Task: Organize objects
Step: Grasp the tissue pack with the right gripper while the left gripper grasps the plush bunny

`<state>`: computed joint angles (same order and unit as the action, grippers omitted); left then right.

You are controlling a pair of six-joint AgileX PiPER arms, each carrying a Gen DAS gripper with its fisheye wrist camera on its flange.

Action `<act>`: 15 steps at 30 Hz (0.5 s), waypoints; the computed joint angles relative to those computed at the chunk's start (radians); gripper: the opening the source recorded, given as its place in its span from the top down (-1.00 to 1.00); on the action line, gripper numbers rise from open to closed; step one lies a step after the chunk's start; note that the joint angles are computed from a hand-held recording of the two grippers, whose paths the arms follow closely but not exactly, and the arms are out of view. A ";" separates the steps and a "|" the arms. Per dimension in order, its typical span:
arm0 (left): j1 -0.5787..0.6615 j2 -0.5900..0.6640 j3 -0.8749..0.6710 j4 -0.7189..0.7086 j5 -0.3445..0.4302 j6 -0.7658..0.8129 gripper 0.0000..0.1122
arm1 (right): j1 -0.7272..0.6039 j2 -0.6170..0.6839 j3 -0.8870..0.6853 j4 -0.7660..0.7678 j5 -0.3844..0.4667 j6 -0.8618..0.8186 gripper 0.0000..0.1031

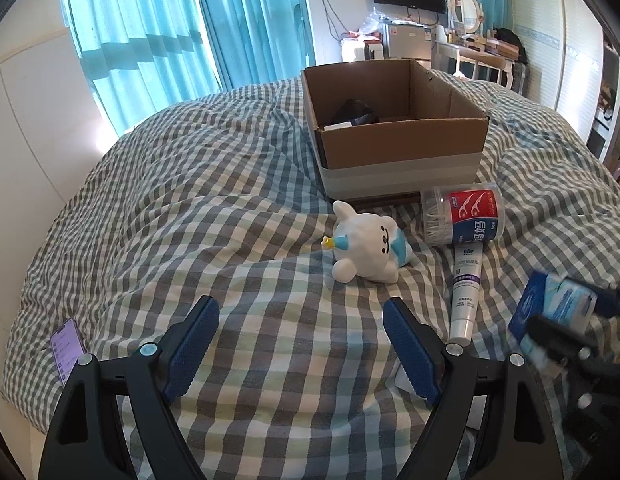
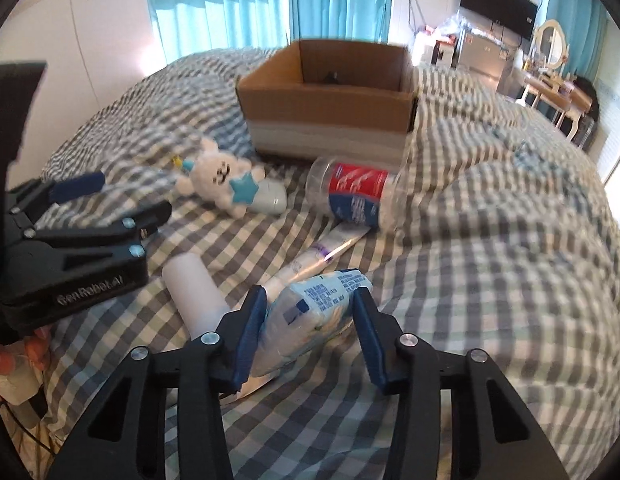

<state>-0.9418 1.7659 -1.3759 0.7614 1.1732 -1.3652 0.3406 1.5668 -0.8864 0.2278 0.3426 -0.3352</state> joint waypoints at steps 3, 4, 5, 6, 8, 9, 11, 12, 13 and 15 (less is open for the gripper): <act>0.013 0.008 -0.016 -0.010 -0.016 0.023 -0.54 | -0.006 -0.034 -0.008 -0.081 -0.020 0.063 0.17; 0.021 0.014 -0.029 -0.015 -0.023 0.037 -0.54 | -0.012 -0.037 -0.020 -0.094 -0.019 0.072 0.17; 0.026 0.019 -0.039 -0.019 -0.028 0.048 -0.54 | -0.021 -0.038 -0.034 -0.110 -0.018 0.083 0.17; 0.034 0.028 -0.054 -0.023 -0.034 0.062 -0.54 | -0.027 -0.036 -0.046 -0.129 -0.017 0.099 0.17; 0.049 0.051 -0.092 -0.029 -0.042 0.095 -0.54 | -0.043 -0.024 -0.081 -0.139 -0.006 0.104 0.17; 0.056 0.063 -0.110 -0.032 -0.046 0.109 -0.54 | -0.053 -0.014 -0.100 -0.119 0.002 0.082 0.17; 0.073 0.097 -0.158 -0.042 -0.048 0.148 -0.54 | -0.067 0.007 -0.130 -0.088 0.011 0.049 0.17; 0.085 0.121 -0.187 -0.050 -0.051 0.170 -0.54 | -0.072 0.014 -0.139 -0.078 0.014 0.036 0.17; 0.094 0.138 -0.209 -0.059 -0.053 0.187 -0.54 | -0.076 0.025 -0.153 -0.073 0.019 0.028 0.17; 0.117 0.178 -0.254 -0.088 -0.059 0.224 -0.54 | -0.086 0.052 -0.185 -0.051 0.028 0.002 0.17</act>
<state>-0.8250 1.9437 -1.6295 0.6735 1.1143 -1.1416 0.2545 1.6187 -1.0717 0.1769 0.3702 -0.3330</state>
